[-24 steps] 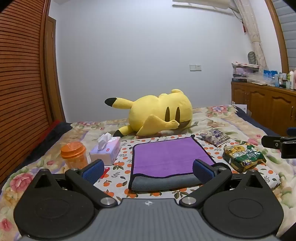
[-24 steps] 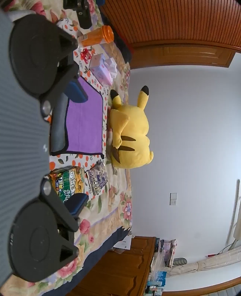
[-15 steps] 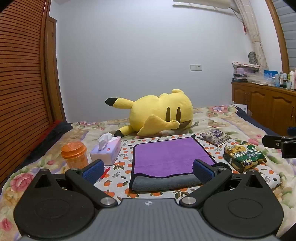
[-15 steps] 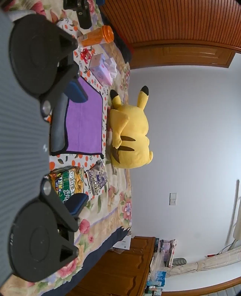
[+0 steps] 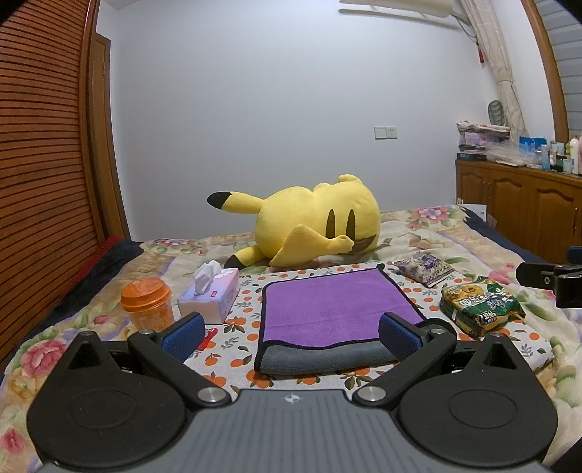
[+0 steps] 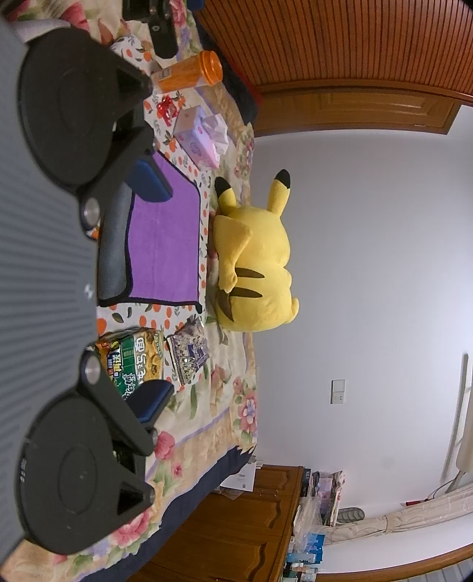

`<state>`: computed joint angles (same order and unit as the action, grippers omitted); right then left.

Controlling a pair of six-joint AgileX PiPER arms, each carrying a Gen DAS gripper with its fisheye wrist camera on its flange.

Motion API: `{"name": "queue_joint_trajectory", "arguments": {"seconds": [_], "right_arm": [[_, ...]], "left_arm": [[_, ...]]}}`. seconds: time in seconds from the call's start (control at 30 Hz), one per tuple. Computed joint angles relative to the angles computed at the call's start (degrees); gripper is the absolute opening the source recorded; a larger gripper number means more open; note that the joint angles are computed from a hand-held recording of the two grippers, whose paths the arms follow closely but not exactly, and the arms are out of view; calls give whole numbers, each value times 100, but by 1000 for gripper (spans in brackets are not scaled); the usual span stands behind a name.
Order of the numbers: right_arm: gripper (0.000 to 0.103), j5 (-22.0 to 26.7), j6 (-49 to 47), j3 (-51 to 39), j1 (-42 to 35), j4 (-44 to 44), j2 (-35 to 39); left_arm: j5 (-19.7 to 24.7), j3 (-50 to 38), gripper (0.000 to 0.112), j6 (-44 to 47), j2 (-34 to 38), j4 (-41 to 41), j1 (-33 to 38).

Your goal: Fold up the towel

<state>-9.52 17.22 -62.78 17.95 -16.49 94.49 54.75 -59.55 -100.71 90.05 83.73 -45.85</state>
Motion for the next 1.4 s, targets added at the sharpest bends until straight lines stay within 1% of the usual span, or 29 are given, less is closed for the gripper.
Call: {"name": "queue_joint_trajectory", "arguments": {"seconds": [0.07, 0.9, 0.97, 1.4], "right_arm": [[103, 15, 127, -23, -14, -130, -2], [103, 3, -35, -7, 5, 28, -7], [103, 6, -32, -10, 6, 26, -7], [103, 34, -53, -33, 13, 42, -9]], "left_arm": [[-2, 7, 103, 0, -6, 5, 1], [11, 1, 103, 15, 3, -2, -3], [-89, 82, 103, -95, 18, 105, 95], [-75, 73, 103, -85, 23, 97, 86]]}}
